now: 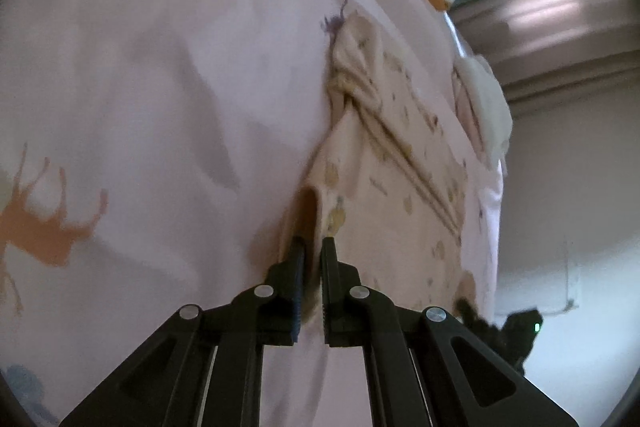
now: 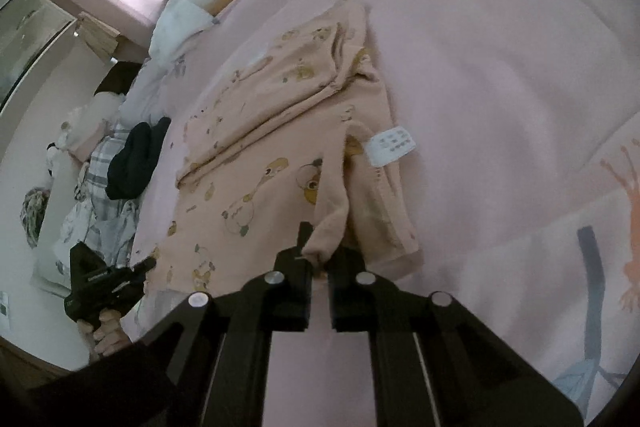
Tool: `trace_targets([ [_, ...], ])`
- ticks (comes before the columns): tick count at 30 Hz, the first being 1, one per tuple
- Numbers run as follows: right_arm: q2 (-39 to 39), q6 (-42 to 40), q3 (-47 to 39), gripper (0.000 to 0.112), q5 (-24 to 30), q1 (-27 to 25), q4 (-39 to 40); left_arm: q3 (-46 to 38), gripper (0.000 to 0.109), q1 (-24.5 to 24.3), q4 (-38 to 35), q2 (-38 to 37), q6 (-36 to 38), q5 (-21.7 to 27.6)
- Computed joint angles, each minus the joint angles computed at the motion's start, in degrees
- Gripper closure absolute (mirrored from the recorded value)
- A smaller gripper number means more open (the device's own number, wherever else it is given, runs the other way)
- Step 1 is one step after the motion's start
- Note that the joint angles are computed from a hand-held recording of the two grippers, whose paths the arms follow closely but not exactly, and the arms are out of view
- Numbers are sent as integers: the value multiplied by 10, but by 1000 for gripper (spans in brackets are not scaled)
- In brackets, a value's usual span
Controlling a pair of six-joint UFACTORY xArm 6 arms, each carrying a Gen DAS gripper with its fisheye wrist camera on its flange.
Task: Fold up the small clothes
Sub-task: 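Lift the hem with both grippers and fold it over toward the collar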
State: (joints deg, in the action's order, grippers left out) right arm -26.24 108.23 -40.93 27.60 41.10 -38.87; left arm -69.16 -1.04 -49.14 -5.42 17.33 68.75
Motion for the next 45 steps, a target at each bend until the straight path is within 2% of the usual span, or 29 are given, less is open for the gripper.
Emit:
trace_targets([
  [2,-4,17,-3,106,3,2,-19,6,108,3,-9,-6,10,19],
  [5,-6,25,-6,106,5,-1,-31,26,108,-10,-24,-18,18,-6],
  [8,-2,32,-11,107,11,0,-36,24,108,-21,-37,-8,13,-2],
  [10,-4,78,-6,107,-9,-5,-73,15,108,-26,-30,-2,0,0],
  [13,-12,132,-5,108,-34,-18,-128,2,109,-18,-64,4,9,9],
  [17,-11,124,-29,108,-30,-34,-143,-47,109,-6,-138,40,-15,18],
  [21,13,84,-61,108,-44,-65,-128,-102,109,-18,-169,85,-39,-7],
  [27,56,37,-96,108,-102,-137,-104,-230,109,-39,-212,192,-68,-45],
  [30,93,-46,-122,108,-119,-171,-41,-323,109,-59,-190,270,-109,-84],
  [32,126,-108,-137,108,-132,-192,23,-377,109,-64,-213,323,-119,-95],
  [34,163,-157,-150,108,-159,-217,73,-430,109,-70,-202,370,-145,-108],
  [36,201,-184,-168,107,-161,-236,101,-481,109,-80,-198,423,-178,-122],
  [37,213,-193,-172,107,-158,-241,114,-524,109,-88,-172,461,-214,-128],
  [39,238,-223,-181,107,-160,-251,151,-605,109,-93,-113,520,-279,-109],
  [41,257,-287,-203,106,-124,-252,201,-623,109,-92,-121,532,-277,-104],
  [43,263,-340,-225,104,-84,-248,232,-657,107,-90,-82,542,-287,-80],
  [44,261,-344,-231,96,-73,-246,228,-670,105,-92,-49,539,-288,-72],
  [45,256,-338,-238,80,-57,-243,209,-658,94,-95,-25,523,-282,-80],
])
